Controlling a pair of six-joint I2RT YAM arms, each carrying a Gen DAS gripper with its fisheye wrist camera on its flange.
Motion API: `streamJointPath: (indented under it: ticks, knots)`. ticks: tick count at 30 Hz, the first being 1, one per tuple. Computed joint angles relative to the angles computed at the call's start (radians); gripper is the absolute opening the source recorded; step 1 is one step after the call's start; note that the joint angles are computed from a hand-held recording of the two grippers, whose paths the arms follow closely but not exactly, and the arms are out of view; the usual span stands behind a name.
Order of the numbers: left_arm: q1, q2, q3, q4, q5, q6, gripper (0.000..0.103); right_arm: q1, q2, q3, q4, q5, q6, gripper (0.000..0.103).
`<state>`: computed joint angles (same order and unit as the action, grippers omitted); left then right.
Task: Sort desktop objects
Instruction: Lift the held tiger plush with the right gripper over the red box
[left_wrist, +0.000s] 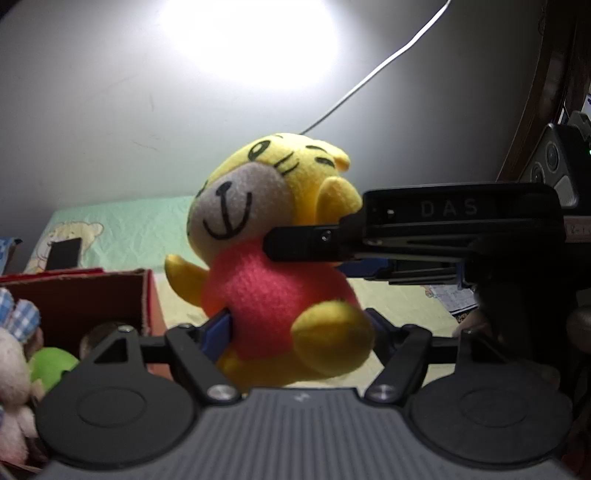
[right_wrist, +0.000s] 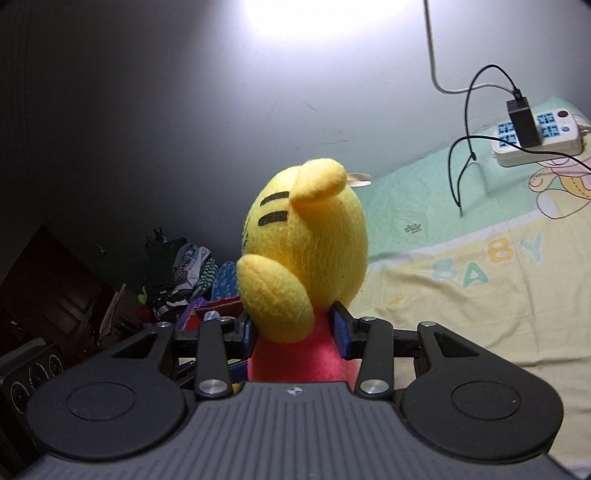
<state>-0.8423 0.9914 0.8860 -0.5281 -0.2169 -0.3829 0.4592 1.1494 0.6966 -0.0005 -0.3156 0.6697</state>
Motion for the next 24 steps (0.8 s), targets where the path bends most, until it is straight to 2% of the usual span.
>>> streamJointPath:
  ticks: [3,6,8,12,16,18,22,24]
  knots:
    - [0.086,-0.142,-0.033,-0.065,0.035,0.058,0.074,0.144,0.054,0.062,0.031,0.120,0.031,0.043]
    - [0.263,-0.252,-0.064,-0.121,0.176,0.139,0.074,0.269,0.147,0.150,0.033,0.239,0.031,0.044]
    - [0.419,-0.294,-0.087,-0.149,0.318,0.206,0.074,0.341,0.223,0.221,0.008,0.325,0.027,0.044]
    - [0.783,-0.276,-0.135,-0.197,0.682,0.377,0.074,0.435,0.386,0.367,-0.072,0.469,0.029,0.044]
    - [0.979,-0.187,-0.177,-0.214,0.897,0.511,0.074,0.505,0.516,0.504,-0.184,0.615,0.015,0.044]
    - [1.026,-0.152,-0.192,-0.216,0.959,0.555,0.072,0.532,0.587,0.593,-0.256,0.674,-0.001,0.044]
    - [1.107,-0.085,-0.185,-0.261,1.046,0.678,0.072,0.542,0.665,0.691,-0.360,0.699,0.023,0.044]
    - [1.121,-0.079,-0.179,-0.296,1.059,0.726,0.072,0.561,0.693,0.754,-0.447,0.717,0.037,0.044]
